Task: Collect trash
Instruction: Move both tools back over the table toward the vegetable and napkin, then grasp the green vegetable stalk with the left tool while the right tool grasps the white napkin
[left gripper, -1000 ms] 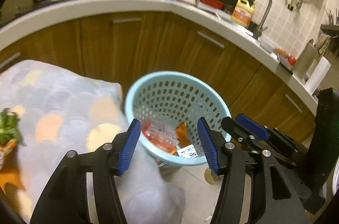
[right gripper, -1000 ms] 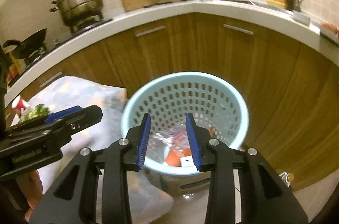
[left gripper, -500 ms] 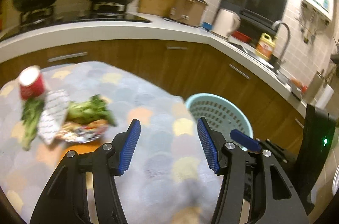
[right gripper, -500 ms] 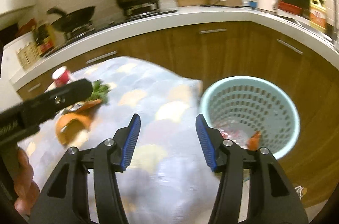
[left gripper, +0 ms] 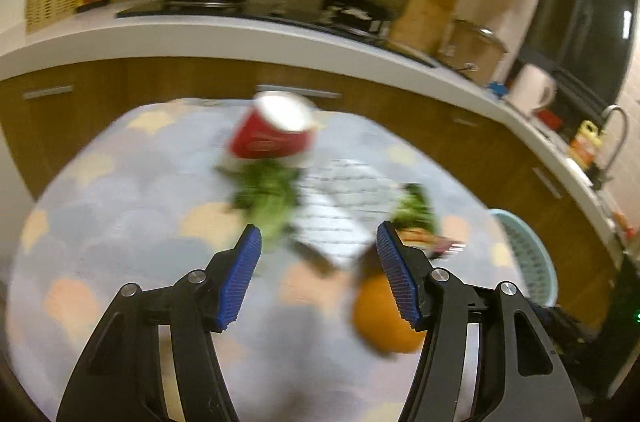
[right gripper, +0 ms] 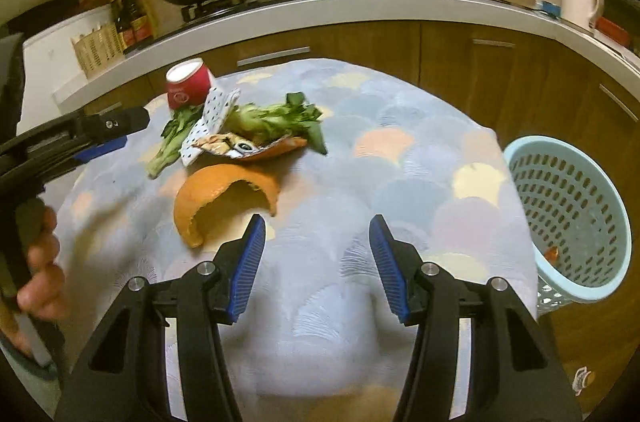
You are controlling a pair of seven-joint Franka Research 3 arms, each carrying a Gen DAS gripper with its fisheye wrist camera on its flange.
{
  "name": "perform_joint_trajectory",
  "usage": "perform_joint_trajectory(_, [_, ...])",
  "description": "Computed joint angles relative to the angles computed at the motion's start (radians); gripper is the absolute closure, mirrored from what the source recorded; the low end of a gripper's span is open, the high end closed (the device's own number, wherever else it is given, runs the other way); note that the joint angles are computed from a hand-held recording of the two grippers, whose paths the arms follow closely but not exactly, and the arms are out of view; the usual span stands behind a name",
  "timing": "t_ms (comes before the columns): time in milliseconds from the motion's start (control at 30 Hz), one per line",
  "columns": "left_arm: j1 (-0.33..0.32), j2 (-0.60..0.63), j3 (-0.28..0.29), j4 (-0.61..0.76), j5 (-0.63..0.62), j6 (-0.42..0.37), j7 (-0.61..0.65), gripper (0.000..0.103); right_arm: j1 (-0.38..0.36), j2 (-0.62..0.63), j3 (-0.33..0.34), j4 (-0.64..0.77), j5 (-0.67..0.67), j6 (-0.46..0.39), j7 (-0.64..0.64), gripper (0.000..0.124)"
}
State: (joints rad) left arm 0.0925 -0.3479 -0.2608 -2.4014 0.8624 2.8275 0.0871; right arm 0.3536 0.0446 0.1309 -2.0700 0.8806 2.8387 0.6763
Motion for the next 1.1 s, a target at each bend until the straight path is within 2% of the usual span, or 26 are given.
perform_joint_trajectory(100, [-0.033,0.013,0.065,-0.016,-0.095,-0.003,0.111,0.046,0.005,0.003,0.003,-0.004,-0.016,0.022,0.01,0.073])
perform_joint_trajectory(233, [-0.049,0.07,0.108,0.012,-0.204,0.005,0.243,0.047,0.003,0.013,-0.001,0.004,-0.058,0.022,0.059,0.073])
perform_joint_trajectory(300, [-0.049,0.094,0.117,0.025,-0.239,0.019,0.295,0.047,0.002,0.017,0.001,0.004,-0.075,0.028,0.072,0.073])
perform_joint_trajectory(467, [-0.039,0.163,0.108,0.087,-0.26,-0.032,0.342,0.049,0.005,0.01,0.012,-0.01,-0.06,0.061,0.033,0.073])
perform_joint_trajectory(600, [-0.033,0.183,0.097,0.105,-0.213,-0.056,0.316,0.049,0.009,-0.004,0.018,-0.019,-0.002,0.075,-0.04,0.073])
perform_joint_trajectory(633, [-0.034,0.184,0.093,0.11,-0.197,-0.074,0.312,0.052,0.01,-0.009,0.019,-0.019,0.025,0.074,-0.065,0.073])
perform_joint_trajectory(700, [-0.042,0.184,0.094,0.113,-0.183,-0.082,0.312,0.064,0.012,-0.021,0.017,-0.006,0.083,0.046,-0.106,0.073])
perform_joint_trajectory(733, [-0.051,0.18,0.105,0.101,-0.204,-0.051,0.332,0.075,0.016,-0.025,0.016,0.005,0.1,0.039,-0.121,0.073])
perform_joint_trajectory(767, [-0.056,0.181,0.11,0.096,-0.218,-0.032,0.345,0.079,0.022,-0.028,0.016,0.013,0.108,0.044,-0.132,0.073])
perform_joint_trajectory(833, [-0.05,0.177,0.107,0.09,-0.208,-0.023,0.329,0.08,0.034,-0.025,0.017,0.036,0.096,0.048,-0.14,0.073])
perform_joint_trajectory(967, [-0.025,0.157,0.101,0.061,-0.168,0.032,0.269,0.081,0.057,0.029,0.021,0.107,-0.082,0.064,0.006,0.073])
perform_joint_trajectory(1100, [0.021,0.126,0.073,0.028,-0.075,0.088,0.166,0.081,0.063,0.137,0.019,0.24,-0.225,-0.013,0.17,0.073])
